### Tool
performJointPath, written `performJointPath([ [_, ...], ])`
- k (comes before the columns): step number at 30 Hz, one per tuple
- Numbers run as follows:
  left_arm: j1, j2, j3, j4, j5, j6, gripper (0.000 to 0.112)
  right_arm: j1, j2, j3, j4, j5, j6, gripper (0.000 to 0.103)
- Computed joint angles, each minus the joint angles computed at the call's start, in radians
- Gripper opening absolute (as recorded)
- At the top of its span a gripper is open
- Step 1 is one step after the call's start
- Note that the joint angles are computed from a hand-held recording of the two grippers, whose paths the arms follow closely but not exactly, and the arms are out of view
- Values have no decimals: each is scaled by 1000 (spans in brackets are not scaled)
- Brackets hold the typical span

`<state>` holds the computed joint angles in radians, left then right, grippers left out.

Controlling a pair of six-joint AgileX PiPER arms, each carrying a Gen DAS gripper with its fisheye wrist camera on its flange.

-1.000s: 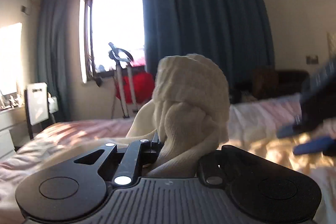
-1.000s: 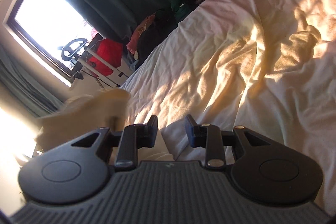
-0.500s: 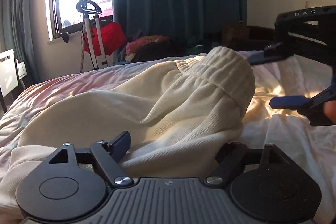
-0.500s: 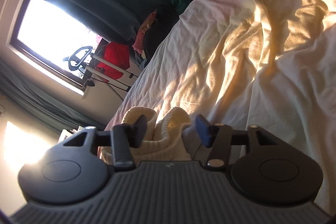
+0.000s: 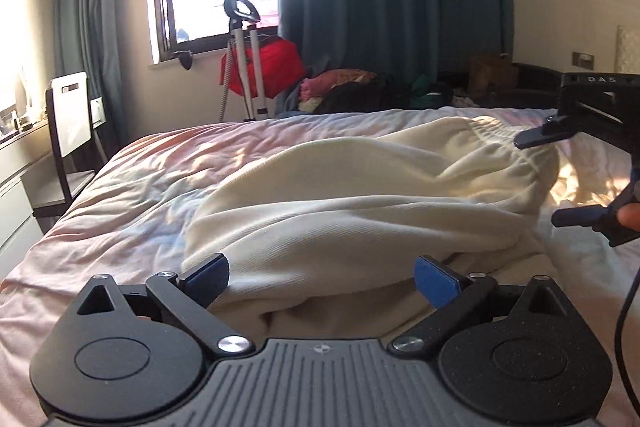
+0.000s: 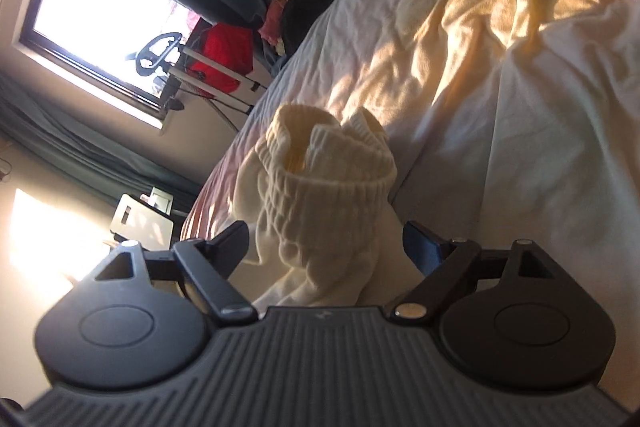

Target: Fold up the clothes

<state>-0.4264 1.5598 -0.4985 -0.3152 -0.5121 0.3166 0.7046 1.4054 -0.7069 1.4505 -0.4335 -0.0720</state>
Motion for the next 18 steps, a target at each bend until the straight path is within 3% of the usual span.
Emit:
performJointPath([
  [4, 104, 31, -38, 244, 37, -173, 101, 23, 66, -27, -71, -48, 73, 86],
  [6, 112, 40, -28, 297, 24, -212, 103, 28, 113, -70, -3, -83, -14, 84],
  [7, 105, 46, -21, 277, 10, -191, 103, 25, 135, -95, 37, -88, -72, 73],
  [10, 88, 56, 5, 226, -42, -116, 103, 27, 184, -155, 131, -124, -219, 56],
  [13, 70, 83, 23, 168, -96, -14, 103, 74, 191, -190, 173, -223, -362, 39],
  [18, 0, 163, 6, -57, -188, 151, 102, 140, 120, -132, -66, -346, -210, 34],
])
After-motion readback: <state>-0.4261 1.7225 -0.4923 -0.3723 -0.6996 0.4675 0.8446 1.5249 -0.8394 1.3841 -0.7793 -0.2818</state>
